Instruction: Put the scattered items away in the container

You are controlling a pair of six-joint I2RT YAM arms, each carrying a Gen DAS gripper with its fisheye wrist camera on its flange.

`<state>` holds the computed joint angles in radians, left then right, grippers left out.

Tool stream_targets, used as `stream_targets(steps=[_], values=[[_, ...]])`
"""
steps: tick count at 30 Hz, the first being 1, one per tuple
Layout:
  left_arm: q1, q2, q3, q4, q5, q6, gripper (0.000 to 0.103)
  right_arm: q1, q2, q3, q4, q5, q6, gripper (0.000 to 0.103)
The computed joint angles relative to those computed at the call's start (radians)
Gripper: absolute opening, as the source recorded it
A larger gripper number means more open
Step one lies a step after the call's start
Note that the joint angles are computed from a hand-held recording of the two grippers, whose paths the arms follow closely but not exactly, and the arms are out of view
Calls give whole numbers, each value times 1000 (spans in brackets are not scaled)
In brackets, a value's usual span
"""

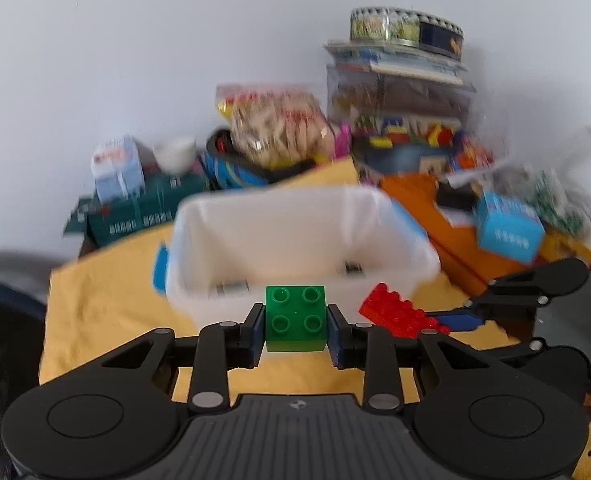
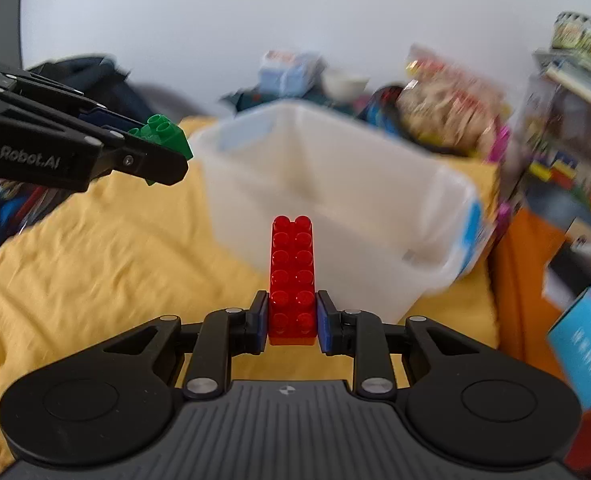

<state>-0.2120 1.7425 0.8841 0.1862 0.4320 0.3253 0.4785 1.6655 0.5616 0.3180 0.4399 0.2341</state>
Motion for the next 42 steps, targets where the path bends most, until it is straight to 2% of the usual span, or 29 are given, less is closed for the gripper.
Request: stream_targets(steps=[8, 11, 15, 18, 21, 26, 30, 36, 42], values=[[-77, 196, 296, -28, -99, -44, 35, -139, 16, 126, -2, -27, -99, 27], [-104, 308, 434, -66, -141, -80, 35, -190, 75, 191, 4, -43, -115, 27], [-138, 431, 578, -137, -212, -54, 35, -244, 190, 292, -10, -50, -107, 28], [-150, 470, 609, -156, -246, -53, 42, -268, 244, 323, -16, -58, -87, 33], [-147, 448, 564, -120, -239, -48, 48, -272, 246, 302, -8, -72, -85, 32], [-129, 367, 463, -74, -215, -63, 51, -262, 201, 246, 22, -65, -91, 33], [-104, 230, 282, -4, -171, -68, 64, -238, 118, 156, 60, -55, -112, 35], [-65, 61, 10, 24, -137, -10, 68, -189, -41, -49, 117, -66, -115, 44], [-23, 16, -191, -3, -135, 65, 68, -123, -110, -228, 103, -128, -33, 44]])
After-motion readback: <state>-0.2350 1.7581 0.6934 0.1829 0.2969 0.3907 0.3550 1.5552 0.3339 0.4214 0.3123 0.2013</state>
